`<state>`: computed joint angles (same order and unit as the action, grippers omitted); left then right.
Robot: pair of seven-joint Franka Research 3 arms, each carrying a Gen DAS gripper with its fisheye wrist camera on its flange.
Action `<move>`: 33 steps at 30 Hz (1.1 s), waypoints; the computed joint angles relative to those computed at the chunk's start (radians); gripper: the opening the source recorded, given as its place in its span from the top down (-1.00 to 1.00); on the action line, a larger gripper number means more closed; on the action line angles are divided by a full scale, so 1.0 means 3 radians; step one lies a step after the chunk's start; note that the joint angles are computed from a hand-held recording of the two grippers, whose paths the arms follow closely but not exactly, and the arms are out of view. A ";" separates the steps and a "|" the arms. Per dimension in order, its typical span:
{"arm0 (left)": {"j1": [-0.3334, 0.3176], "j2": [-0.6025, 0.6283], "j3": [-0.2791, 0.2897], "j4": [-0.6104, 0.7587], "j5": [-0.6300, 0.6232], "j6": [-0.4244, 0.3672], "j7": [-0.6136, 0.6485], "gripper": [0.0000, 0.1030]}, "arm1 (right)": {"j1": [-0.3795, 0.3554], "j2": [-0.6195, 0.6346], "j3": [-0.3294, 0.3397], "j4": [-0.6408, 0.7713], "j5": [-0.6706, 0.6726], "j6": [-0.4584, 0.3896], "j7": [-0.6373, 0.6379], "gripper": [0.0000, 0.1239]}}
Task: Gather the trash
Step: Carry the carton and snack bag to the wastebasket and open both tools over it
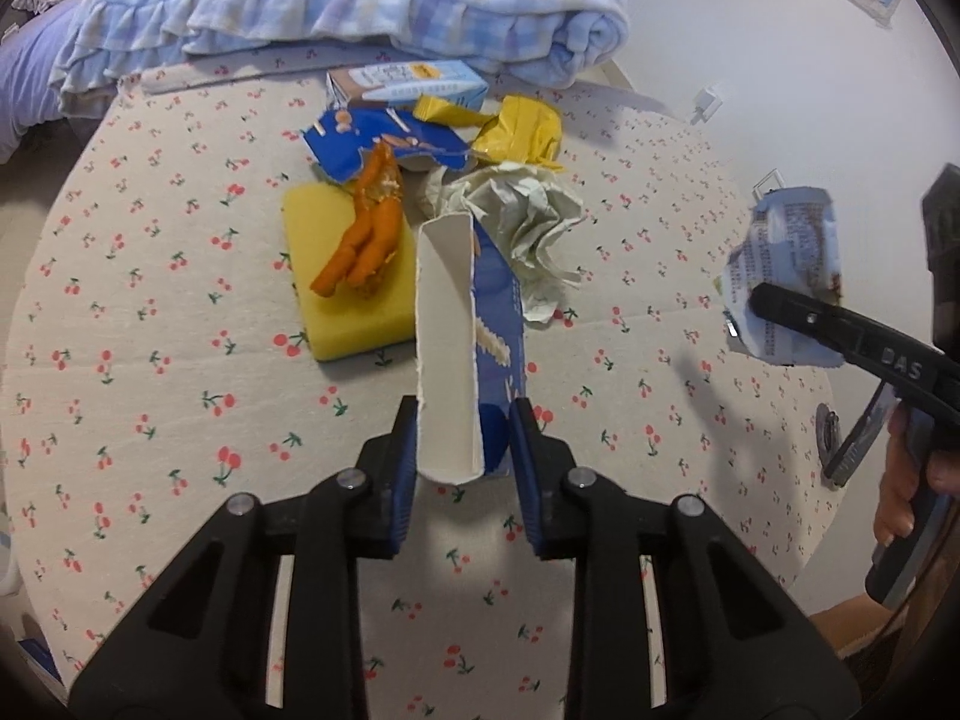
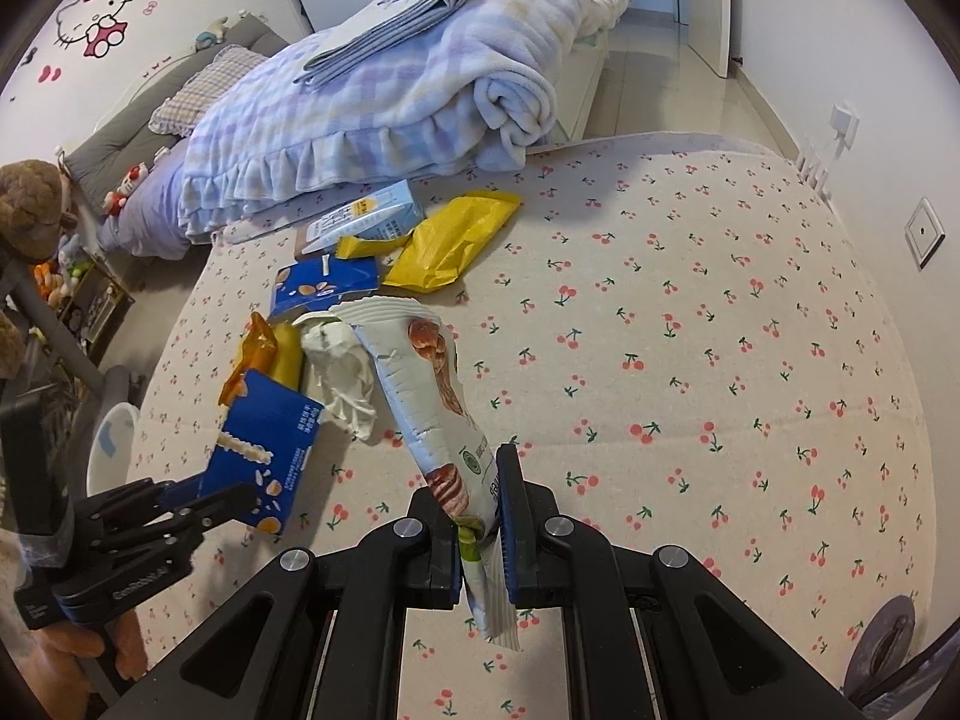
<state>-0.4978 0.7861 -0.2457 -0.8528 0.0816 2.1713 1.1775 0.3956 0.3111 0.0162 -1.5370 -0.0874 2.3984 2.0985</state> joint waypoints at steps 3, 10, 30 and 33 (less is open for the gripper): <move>0.0087 -0.0290 -0.0022 -0.0458 -0.0014 0.0228 0.0010 0.41 | 0.0008 -0.0013 0.0019 -0.0005 0.0022 0.0007 -0.0024 0.84; 0.0315 -0.0864 -0.0074 -0.1318 -0.0048 0.0619 -0.0060 0.41 | 0.0081 0.0020 0.0052 0.0077 0.0009 0.0010 -0.0051 0.84; 0.0808 -0.2027 0.0027 -0.2925 -0.0023 0.1157 -0.0399 0.41 | 0.0407 0.0594 0.0089 0.0949 0.0086 -0.0171 -0.0264 0.84; 0.0856 -0.2128 0.0051 -0.3061 -0.0012 0.1183 -0.0453 0.41 | 0.0467 0.0742 0.0092 0.1174 0.0107 -0.0245 -0.0301 0.84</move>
<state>-0.2409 0.1477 -0.2303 -1.7711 0.0779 2.5262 1.0417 0.5356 0.5337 0.0439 -1.1849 -0.0553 2.3248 2.0081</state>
